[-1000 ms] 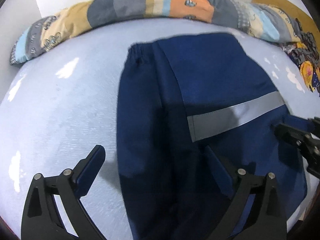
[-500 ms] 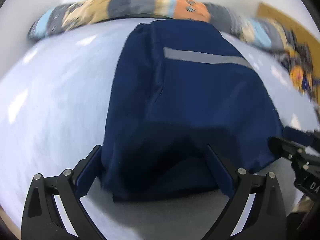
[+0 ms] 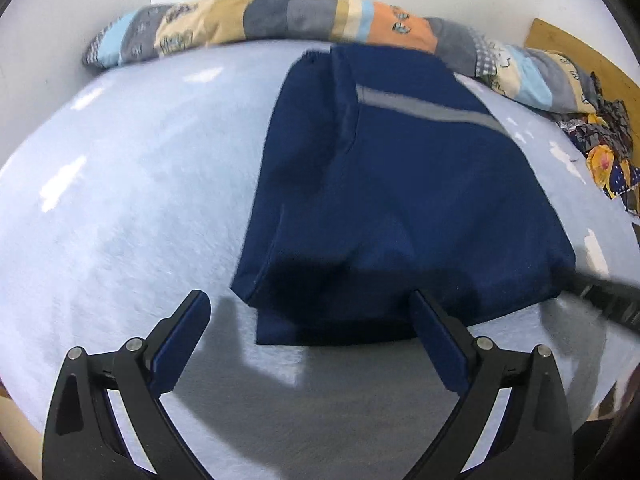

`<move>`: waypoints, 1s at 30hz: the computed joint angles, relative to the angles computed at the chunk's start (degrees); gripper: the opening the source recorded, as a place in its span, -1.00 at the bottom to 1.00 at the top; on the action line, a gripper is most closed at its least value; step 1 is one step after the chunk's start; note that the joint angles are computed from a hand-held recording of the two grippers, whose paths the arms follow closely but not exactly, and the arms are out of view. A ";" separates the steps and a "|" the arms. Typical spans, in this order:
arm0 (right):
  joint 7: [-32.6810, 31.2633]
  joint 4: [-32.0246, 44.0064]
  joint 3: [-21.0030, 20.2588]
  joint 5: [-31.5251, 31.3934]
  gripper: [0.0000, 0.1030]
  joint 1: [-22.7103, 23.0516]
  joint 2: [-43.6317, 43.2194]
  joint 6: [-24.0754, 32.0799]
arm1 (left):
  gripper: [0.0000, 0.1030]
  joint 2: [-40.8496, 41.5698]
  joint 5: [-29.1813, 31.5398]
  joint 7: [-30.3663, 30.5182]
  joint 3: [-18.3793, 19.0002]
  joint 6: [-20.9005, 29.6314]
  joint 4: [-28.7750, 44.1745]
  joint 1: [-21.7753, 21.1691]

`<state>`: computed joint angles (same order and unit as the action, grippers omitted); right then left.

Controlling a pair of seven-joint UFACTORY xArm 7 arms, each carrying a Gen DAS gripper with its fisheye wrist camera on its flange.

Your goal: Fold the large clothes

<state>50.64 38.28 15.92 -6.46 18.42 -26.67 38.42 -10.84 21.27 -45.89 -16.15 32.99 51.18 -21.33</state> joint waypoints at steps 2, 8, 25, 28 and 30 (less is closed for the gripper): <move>-3.42 0.12 -2.57 4.97 -0.37 2.40 3.22 -0.54 | 0.96 0.60 -0.02 -0.30 -0.11 0.11 0.41 -0.08; 2.04 2.52 3.06 -4.65 -0.43 0.72 1.89 1.62 | 0.95 -1.43 2.69 -2.30 -1.20 0.76 -0.84 -0.25; 12.32 -5.70 9.89 -2.21 -0.17 6.27 -16.66 4.29 | 0.94 -13.90 0.52 5.74 -5.76 4.09 -7.66 -4.78; 14.59 -6.58 11.49 -1.85 -0.10 7.33 -19.87 5.34 | 0.95 -17.38 -0.85 6.81 -6.31 4.12 -9.11 -4.90; 16.43 -6.91 12.40 -1.77 0.00 7.95 -22.05 6.56 | 0.94 -19.62 -1.52 7.13 -6.81 4.15 -9.87 -4.61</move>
